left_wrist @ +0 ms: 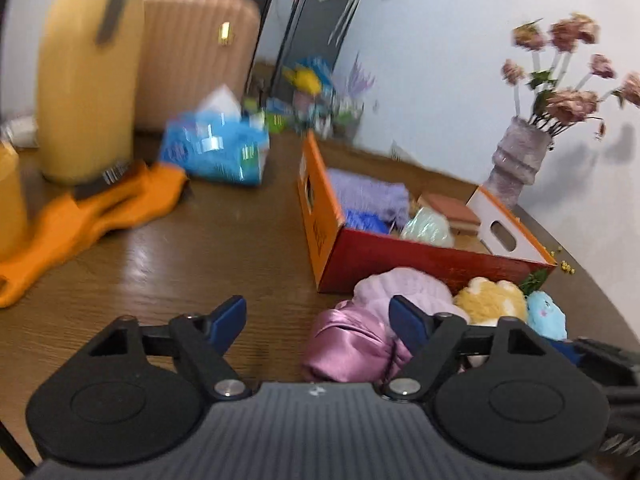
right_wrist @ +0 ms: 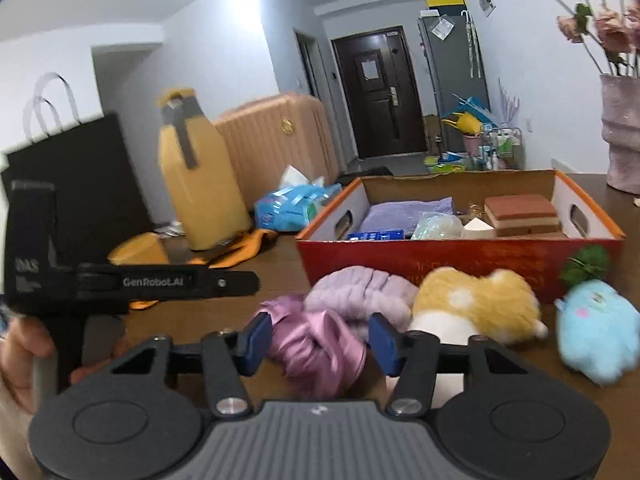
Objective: Organize soft objects
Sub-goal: 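Grasp the pink satin scrunchie with both grippers and lift it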
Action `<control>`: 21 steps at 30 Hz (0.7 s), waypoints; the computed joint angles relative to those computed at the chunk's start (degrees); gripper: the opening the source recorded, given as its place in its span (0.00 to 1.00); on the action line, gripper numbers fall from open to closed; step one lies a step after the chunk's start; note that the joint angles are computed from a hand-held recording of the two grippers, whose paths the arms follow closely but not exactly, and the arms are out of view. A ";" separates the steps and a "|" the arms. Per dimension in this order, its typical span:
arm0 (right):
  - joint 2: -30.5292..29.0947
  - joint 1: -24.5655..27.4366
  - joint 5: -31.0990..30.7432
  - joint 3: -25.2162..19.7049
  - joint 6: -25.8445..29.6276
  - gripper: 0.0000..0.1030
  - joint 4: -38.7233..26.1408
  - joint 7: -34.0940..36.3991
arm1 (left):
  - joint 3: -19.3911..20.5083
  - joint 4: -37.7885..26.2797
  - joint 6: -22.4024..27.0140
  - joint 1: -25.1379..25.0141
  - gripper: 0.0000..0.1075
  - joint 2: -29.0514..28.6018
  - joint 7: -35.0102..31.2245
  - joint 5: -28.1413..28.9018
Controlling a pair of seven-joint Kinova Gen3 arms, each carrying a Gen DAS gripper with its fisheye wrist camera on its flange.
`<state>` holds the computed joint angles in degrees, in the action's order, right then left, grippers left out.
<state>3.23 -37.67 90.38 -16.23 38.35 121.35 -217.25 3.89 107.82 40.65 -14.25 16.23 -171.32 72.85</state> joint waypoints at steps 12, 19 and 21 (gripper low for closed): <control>-9.48 2.94 -11.28 2.59 -24.12 0.14 7.74 19.41 | -4.23 12.50 14.57 -5.77 0.21 -8.29 -2.98 -4.56; -22.77 12.98 -24.27 -12.97 -18.45 0.30 14.85 17.40 | -7.36 28.73 6.63 -0.71 0.22 -20.98 -17.28 4.54; -27.00 17.46 -24.99 -18.28 -16.86 0.30 16.08 12.74 | -7.45 30.10 3.84 1.45 0.21 -23.00 -19.13 5.31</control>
